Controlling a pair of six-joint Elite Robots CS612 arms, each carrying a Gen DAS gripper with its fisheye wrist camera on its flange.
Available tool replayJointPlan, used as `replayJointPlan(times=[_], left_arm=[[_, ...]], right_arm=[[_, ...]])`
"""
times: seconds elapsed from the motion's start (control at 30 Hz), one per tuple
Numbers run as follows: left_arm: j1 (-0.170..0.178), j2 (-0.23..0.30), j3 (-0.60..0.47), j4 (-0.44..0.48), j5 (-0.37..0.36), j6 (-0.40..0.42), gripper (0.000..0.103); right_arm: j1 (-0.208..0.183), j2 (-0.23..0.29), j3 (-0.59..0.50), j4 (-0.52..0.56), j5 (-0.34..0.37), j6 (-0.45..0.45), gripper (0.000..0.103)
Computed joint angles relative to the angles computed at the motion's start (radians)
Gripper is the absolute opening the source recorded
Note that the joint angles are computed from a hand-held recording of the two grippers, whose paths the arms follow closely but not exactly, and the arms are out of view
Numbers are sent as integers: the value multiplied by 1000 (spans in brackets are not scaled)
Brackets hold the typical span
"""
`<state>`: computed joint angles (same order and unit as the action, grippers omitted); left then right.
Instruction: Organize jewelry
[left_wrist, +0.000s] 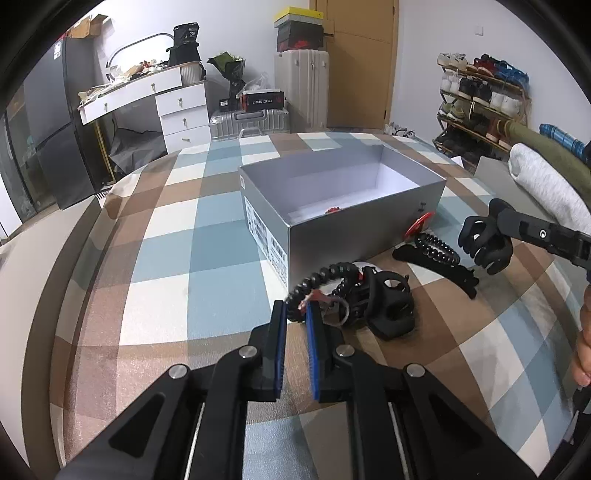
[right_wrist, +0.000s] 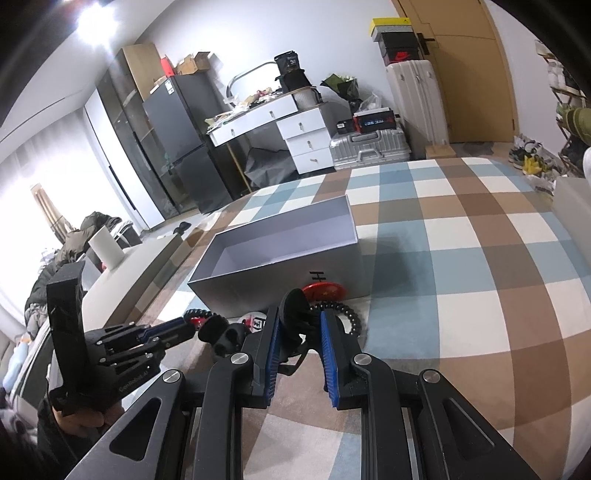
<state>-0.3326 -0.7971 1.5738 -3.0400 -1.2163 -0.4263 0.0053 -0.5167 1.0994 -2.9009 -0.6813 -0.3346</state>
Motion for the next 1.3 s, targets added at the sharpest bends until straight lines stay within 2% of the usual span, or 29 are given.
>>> replayJointPlan(times=[0.27,0.37,0.4,0.47,0.53,0.87,0.93,1.0,1.3], left_arm=[[1,4,-5,-1,5,8,2],[3,4,-9,18,17,-18,2],[5,4,-13,34,19,-34,2],[8,3,-18,64,19,-63,14],[10,7,-25,63,18,-67,17],[16,28,-66,104,16,-79,18],[17,29,-61,76,5,-76,18],[16,26,-47,36,-1,-69,6],[4,3,-1,-51,37,-59,5]], right_arm=[[0,0,1,-8,5,3,20],[-1,0,2,-6,5,-2,20],[-2,0,2,-8,6,-1,20],[-2,0,1,-11,10,3,20],[-3,1,0,-11,12,5,20],[-3,-1,3,-9,7,-1,20],[-3,1,1,-11,10,6,20],[-3,3,-1,-13,9,10,20],[-4,5,-3,-22,11,19,20]])
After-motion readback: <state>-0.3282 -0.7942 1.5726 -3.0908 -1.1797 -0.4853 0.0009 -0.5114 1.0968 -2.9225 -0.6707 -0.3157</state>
